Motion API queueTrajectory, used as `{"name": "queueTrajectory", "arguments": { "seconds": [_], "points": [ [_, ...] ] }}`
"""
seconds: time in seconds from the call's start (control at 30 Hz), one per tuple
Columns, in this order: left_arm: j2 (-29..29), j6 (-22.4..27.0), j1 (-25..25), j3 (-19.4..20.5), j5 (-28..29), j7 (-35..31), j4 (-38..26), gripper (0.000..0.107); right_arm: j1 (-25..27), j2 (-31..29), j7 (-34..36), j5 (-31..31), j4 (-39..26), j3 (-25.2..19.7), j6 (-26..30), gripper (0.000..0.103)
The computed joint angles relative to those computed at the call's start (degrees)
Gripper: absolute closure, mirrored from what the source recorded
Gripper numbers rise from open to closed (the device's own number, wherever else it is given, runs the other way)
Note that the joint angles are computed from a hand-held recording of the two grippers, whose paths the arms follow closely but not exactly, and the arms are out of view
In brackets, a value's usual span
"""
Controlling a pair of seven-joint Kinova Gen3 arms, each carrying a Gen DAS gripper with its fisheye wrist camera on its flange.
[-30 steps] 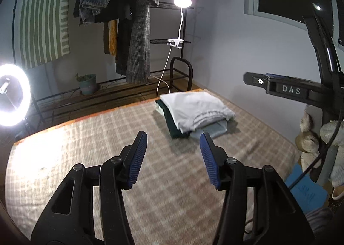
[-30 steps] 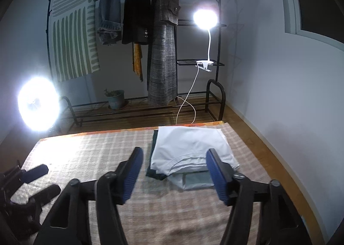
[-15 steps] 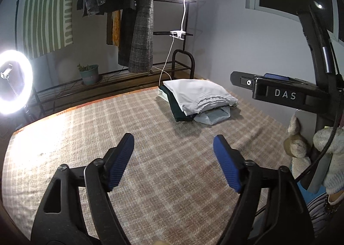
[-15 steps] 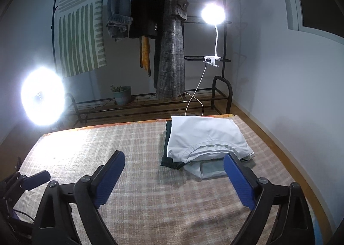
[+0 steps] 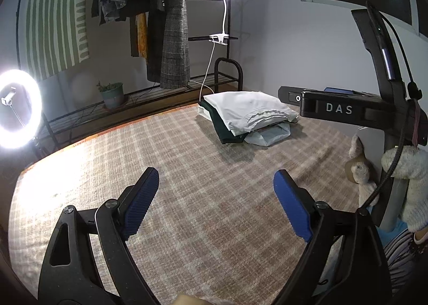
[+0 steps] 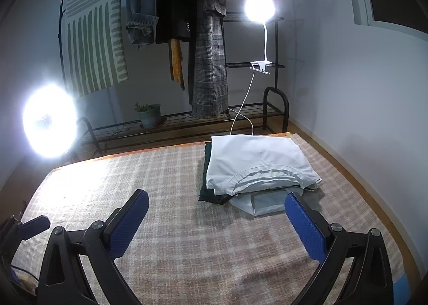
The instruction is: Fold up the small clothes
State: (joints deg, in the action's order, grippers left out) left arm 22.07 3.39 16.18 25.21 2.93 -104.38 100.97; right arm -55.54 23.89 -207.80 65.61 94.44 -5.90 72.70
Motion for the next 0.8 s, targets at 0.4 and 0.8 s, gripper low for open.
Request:
{"name": "queueTrajectory", "arguments": {
  "seconds": [0.4,0.8],
  "points": [
    [-1.0,0.8,3.1,-3.9,-0.8,1.2,-0.1,0.008,0.5,0.5,-0.7,-0.3,-0.2,0.3,-1.9,0.0],
    [-1.4,1.3,3.1,-4.2,-0.2,0.7,0.0,0.007,0.7,0.5,-1.6,-0.6,0.1,0.5,-2.9,0.0]
  ]
}}
